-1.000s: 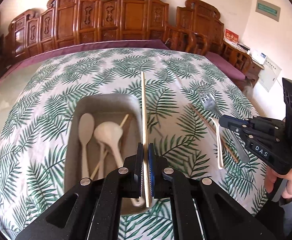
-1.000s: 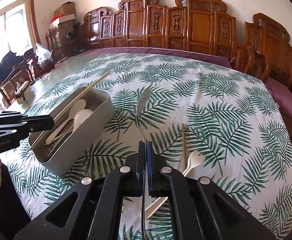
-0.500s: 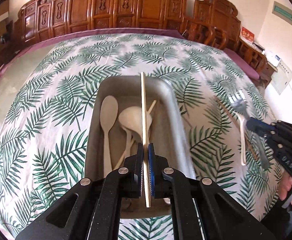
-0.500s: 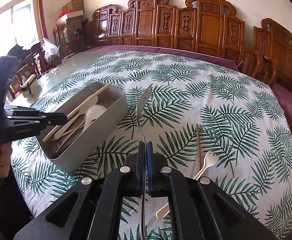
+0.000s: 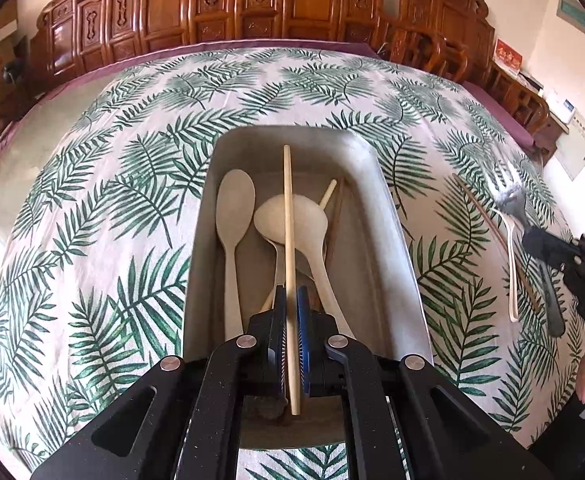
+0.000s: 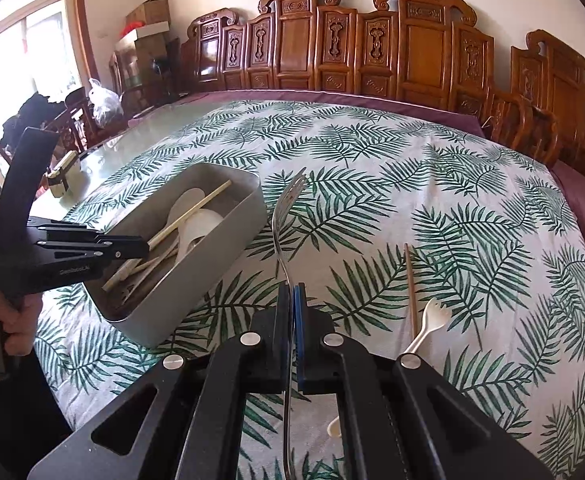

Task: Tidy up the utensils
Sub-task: 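Carry the chopstick into the grey tray and open the left tool, then lower the metal fork into the tray and open the right tool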

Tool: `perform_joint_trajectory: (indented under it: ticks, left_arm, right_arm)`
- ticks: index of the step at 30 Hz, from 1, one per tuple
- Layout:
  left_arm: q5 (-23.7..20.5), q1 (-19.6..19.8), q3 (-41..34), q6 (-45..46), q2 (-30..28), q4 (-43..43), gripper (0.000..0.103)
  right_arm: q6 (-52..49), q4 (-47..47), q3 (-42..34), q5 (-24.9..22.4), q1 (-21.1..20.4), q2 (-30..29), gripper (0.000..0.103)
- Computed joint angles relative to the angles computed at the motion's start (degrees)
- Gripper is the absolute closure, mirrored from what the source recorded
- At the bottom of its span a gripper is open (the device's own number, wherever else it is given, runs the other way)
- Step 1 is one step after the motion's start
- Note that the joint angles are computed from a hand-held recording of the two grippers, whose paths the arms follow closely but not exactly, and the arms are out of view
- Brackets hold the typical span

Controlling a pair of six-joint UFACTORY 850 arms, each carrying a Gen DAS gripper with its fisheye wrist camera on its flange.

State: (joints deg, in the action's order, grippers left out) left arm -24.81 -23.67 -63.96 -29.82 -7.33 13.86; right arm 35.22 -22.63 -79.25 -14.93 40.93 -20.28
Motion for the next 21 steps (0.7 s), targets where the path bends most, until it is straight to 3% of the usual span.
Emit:
perform_joint_trajectory:
  ticks: [9, 16, 21]
  left_arm:
    - [1.81, 0.85, 0.74, -2.42, 2.33, 2.92, 0.085]
    - [2.82, 2.48, 1.11, -5.40, 4.42, 6.71, 0.071]
    - [2.88, 3.28, 1.44, -8.85, 5.45, 10.75, 0.054]
  right_arm:
    - [-3.67, 5.41, -2.22, 0.57, 1.52, -0.95, 0.099]
    - [-7.98, 10.42, -8.12, -0.42, 3.05, -4.47, 0.099]
    - [-13.56, 17.59, -13.03, -1.03, 3.58, -7.74, 0.099]
